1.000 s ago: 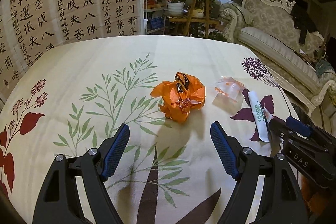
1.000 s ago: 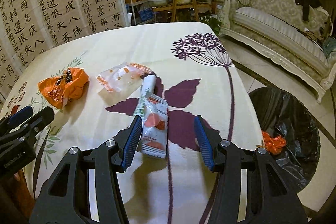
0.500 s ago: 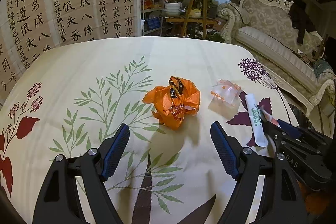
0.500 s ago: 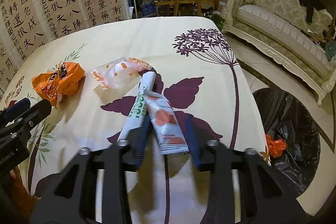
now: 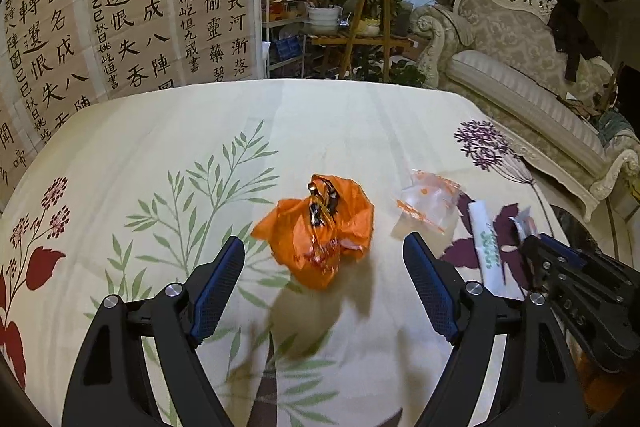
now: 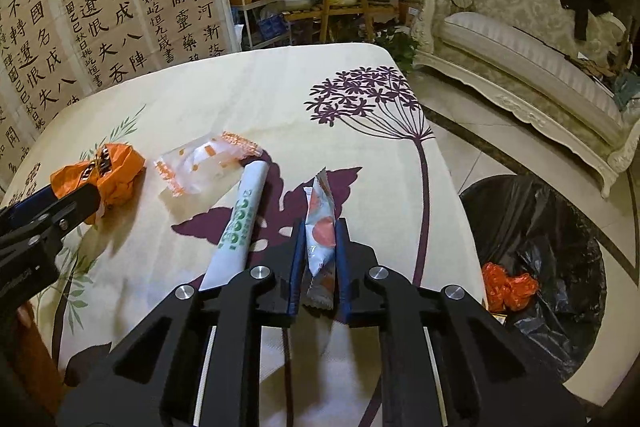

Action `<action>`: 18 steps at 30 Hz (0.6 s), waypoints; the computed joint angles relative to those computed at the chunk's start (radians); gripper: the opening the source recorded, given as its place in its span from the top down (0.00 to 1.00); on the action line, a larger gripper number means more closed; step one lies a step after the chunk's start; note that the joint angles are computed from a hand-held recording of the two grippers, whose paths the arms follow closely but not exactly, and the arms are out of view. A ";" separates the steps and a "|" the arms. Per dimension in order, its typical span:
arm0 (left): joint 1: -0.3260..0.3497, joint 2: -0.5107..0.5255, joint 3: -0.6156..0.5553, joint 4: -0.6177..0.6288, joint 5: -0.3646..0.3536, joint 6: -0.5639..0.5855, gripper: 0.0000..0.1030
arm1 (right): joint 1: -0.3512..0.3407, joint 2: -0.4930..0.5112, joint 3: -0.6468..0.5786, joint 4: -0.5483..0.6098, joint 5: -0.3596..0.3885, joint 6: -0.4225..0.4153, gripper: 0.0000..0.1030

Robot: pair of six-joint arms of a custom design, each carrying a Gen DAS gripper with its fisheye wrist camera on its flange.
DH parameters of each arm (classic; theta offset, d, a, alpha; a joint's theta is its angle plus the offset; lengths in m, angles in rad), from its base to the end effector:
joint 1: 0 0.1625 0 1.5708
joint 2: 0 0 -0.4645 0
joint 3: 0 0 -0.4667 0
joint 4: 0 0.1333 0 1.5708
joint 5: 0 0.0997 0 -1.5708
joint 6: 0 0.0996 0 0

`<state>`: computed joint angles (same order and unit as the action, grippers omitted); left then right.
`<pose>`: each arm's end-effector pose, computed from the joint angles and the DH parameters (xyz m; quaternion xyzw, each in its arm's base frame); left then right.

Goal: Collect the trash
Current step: 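Grasp the orange wrapper with the left gripper while the right gripper holds the sachet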

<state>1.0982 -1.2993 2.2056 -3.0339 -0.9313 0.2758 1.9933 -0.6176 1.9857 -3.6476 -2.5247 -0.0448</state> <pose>-0.0738 -0.5679 0.2274 0.2532 0.8812 -0.2893 0.2751 0.2877 -0.5130 -0.0045 0.0379 -0.8474 0.3836 0.3650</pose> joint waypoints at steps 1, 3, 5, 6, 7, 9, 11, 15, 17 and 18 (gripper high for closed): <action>0.004 0.006 -0.009 0.008 -0.002 -0.004 0.23 | -0.001 -0.001 0.000 -0.002 0.002 0.000 0.86; 0.008 0.013 -0.019 0.012 -0.002 -0.007 0.23 | -0.004 -0.005 0.001 -0.004 0.008 0.000 0.86; 0.012 0.020 -0.030 0.022 -0.009 -0.002 0.31 | -0.006 -0.007 0.003 -0.006 0.013 0.000 0.86; 0.013 0.023 -0.034 0.034 -0.011 -0.001 0.35 | -0.007 -0.008 0.004 -0.007 0.016 0.000 0.86; 0.014 0.025 -0.038 0.043 -0.012 -0.001 0.40 | -0.008 -0.008 0.004 -0.007 0.018 0.000 0.86; 0.019 0.025 -0.041 0.060 -0.028 0.002 0.46 | -0.009 -0.008 0.004 -0.008 0.019 -0.001 0.86; 0.018 0.024 -0.040 0.063 -0.038 0.006 0.52 | -0.010 -0.009 0.005 -0.010 0.023 0.001 0.86; 0.011 0.026 -0.031 0.045 -0.038 0.024 0.59 | -0.010 -0.007 0.004 -0.012 0.024 0.001 0.86; 0.012 0.021 -0.027 0.047 -0.045 0.021 0.62 | -0.010 -0.008 0.004 -0.011 0.023 0.001 0.86; 0.011 0.020 -0.025 0.045 -0.044 0.019 0.62 | -0.010 -0.007 0.004 -0.016 0.022 0.001 0.86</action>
<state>1.1093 -1.2793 2.1802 -2.9891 -0.9756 0.2952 1.9832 -0.6242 1.9896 -3.6631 -2.5030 -0.0438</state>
